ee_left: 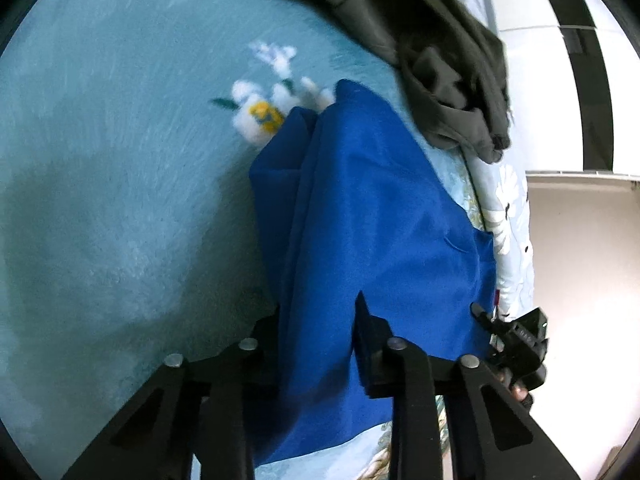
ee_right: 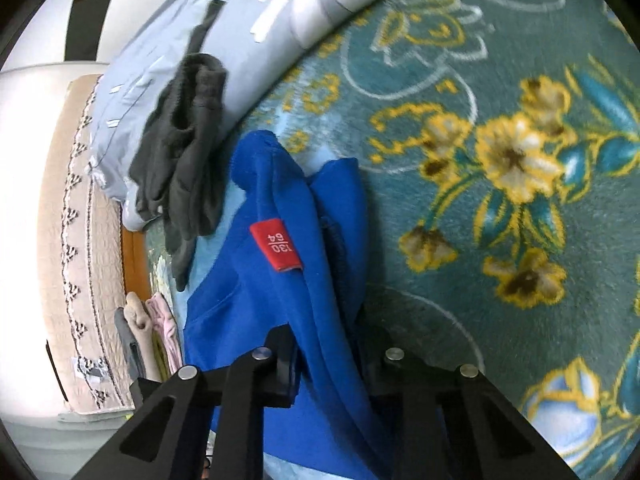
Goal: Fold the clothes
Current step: 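Lift the folded sweatshirt off the blanket with both grippers, then carry the held sweatshirt with both grippers toward the folded clothes stack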
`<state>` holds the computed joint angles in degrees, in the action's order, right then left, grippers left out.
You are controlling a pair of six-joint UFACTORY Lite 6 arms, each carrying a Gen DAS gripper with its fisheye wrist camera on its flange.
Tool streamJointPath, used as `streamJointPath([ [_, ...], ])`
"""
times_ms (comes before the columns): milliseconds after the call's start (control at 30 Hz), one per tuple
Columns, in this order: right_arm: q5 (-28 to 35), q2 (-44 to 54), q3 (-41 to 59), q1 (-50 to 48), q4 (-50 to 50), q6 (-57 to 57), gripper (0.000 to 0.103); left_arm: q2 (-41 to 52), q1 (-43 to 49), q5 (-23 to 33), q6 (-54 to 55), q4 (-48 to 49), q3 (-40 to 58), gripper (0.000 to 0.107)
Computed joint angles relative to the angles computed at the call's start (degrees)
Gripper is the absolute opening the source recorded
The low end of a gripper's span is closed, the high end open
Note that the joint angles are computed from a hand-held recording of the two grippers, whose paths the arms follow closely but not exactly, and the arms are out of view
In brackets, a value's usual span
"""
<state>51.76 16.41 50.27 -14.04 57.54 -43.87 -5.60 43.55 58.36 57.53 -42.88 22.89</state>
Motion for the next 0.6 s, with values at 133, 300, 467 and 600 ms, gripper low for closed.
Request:
streamJointPath([
  [133, 2.4, -6.2, 0.5, 0.4, -3.3, 3.3, 0.021, -6.4, 0.3, 2.6, 0.3, 0.9, -1.4, 0.023],
  [300, 5.4, -13.7, 1.1, 1.7, -6.0, 7.0, 0.021, -17.5, 4.4, 10.6, -0.6, 4.3, -2.4, 0.023],
  [467, 9.5, -19.4, 2.4, 3.2, -5.6, 10.4, 0.021, -22.5, 10.1, 20.4, 0.6, 5.0, 1.8, 0.023],
  [600, 10.8, -23.6, 2.8, 6.4, -5.3, 13.9, 0.021, -18.9, 21.2, 28.3, 7.3, 7.6, 8.8, 0.023],
])
